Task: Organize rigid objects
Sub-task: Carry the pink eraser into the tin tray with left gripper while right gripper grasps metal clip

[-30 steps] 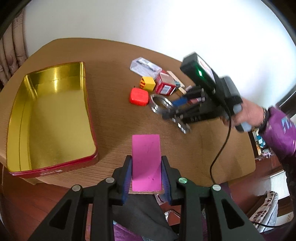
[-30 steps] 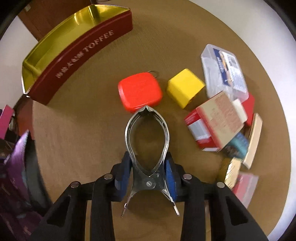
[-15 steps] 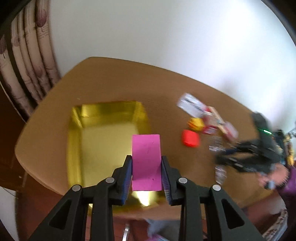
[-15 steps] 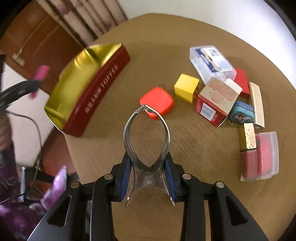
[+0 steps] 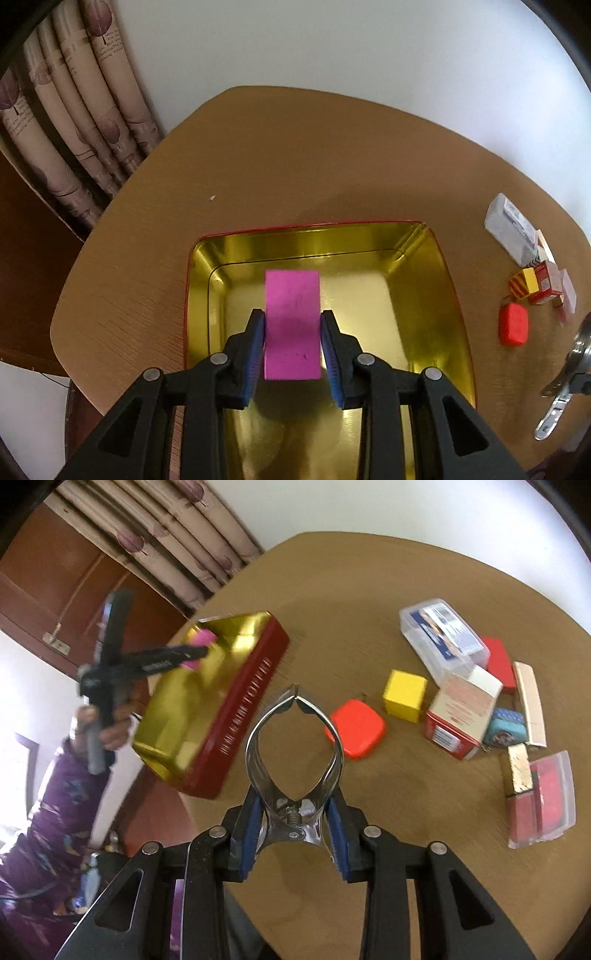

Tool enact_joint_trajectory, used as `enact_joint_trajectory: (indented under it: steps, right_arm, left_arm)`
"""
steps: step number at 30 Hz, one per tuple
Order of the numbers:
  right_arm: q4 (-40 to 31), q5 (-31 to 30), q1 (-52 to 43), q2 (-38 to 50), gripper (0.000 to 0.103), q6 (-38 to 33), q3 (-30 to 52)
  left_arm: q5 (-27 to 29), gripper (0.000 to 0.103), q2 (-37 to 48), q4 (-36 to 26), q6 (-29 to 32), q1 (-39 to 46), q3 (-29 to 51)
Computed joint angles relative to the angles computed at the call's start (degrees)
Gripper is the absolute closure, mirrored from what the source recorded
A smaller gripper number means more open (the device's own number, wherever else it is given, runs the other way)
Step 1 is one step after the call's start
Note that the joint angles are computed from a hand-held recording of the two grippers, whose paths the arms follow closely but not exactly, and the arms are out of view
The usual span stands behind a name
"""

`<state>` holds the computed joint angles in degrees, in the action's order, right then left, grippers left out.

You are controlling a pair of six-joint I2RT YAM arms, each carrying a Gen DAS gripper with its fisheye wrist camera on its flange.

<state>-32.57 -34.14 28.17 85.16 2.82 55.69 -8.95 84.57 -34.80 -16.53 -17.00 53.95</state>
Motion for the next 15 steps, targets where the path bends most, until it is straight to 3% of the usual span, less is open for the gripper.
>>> enact_joint_trajectory:
  steps: [4,9,15]
  right_arm:
    - [-0.18,-2.68,2.51,-0.01,0.072,4.35,4.28]
    - [2.67,-3.92,7.62,3.95,0.072,11.61,11.44]
    - [3.57,-3.00,12.97,14.62,0.072,17.68,23.10]
  left_arm:
    - [-0.26,0.057,-3.45,0.98,1.74,0.63,-2.03]
    - [-0.05,0.057,-17.79,-1.60,-2.62,0.92,-6.78]
    - [-14.67,0.055,-35.78,-18.59,-17.20,-11.08,-8.87]
